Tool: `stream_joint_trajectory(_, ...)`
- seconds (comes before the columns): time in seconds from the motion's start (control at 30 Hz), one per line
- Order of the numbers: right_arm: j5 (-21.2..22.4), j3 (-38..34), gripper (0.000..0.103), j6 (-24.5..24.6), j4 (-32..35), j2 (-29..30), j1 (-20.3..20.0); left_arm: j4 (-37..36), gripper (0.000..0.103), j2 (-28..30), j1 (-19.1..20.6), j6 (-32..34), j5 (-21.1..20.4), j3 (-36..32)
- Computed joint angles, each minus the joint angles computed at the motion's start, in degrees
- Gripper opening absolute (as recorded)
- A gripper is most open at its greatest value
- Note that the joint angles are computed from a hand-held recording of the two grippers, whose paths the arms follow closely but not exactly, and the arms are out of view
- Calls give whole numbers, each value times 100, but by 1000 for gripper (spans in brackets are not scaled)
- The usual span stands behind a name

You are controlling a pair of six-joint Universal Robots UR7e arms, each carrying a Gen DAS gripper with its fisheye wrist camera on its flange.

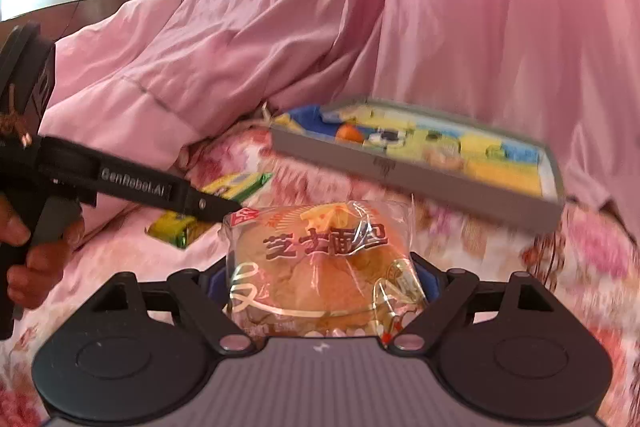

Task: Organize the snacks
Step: 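Carry the wafer bar and bread bun into the grey tray and release both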

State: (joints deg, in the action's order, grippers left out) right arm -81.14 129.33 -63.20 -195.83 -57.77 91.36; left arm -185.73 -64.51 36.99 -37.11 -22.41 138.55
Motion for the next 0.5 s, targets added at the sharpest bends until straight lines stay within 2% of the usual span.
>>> stream_joint_trajectory(0.1, -16, -402, 88, 61, 122, 132, 149, -633, 50, 225, 266, 959, -8, -521)
stream_joint_trajectory(0.3, -255, -1400, 88, 291, 186, 630, 502, -1437, 50, 652, 766, 2439, -178, -1525)
stream_joint_trajectory(0.5, -587, -2492, 88, 595, 126, 1383, 765, -1484, 50, 969, 1236, 3120, -252, -2361)
